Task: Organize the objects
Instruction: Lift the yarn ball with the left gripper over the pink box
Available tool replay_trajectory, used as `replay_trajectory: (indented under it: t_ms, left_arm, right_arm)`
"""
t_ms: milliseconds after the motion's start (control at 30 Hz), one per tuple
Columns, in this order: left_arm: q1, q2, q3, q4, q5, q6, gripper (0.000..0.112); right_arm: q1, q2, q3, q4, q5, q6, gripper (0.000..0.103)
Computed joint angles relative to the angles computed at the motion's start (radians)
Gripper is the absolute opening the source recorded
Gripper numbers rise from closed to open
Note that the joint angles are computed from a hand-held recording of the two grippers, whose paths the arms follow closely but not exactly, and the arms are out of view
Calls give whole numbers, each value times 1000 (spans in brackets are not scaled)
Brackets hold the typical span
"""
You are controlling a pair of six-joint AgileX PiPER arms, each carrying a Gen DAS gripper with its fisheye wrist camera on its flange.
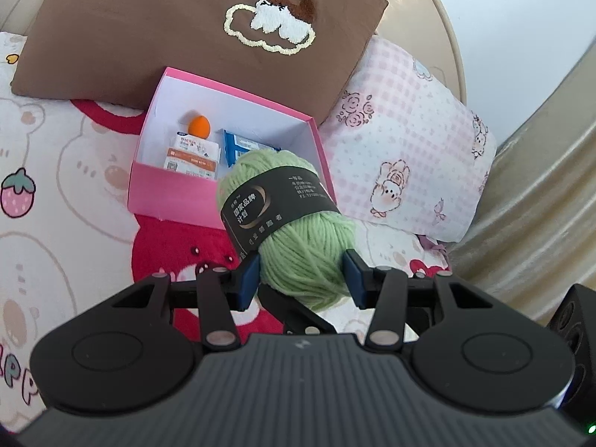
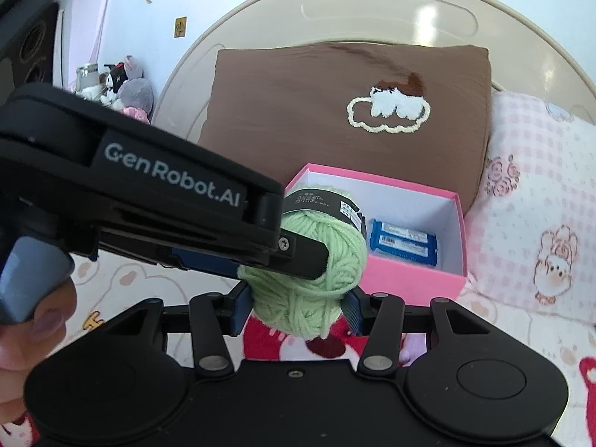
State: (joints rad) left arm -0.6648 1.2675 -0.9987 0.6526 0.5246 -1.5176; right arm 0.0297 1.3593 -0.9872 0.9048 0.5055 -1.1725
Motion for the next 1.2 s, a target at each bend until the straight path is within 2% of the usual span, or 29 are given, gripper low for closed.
replay_trajectory:
  t_ms: [200,367,533,733,933,1033,1100,1200]
  left_arm:
    - [86,19,-24,-137,-64,169,45]
    - [108,22,10,-102,-154,135,45]
    - [122,65,-37,-202,-146,257,45]
    - [207,176,-160,-483,-141,597,45]
    - [288,288,-323,-742,-75,901,45]
    - [308,346,-399,-764,-42,945,45]
    - [315,382,-444,-739,-11,891,45]
    - [318,418,-458,-735,-29,856,45]
  right_arm:
    - [23,34,-46,-43,-32,41,55]
    - [19,34,-40,-12,-62,-4,55]
    - [10,36,-15,54,-101,-92,55]
    - [-14,122,-108,9,-95,-36,55]
    - [-26,207,-222,-63,-89,0,55]
    - [-32,256,-279,-94,-78,22,55]
    - [-58,306,-324,-29,-33,-32,55]
    - [-78,349,-341,36,-18,-55,55]
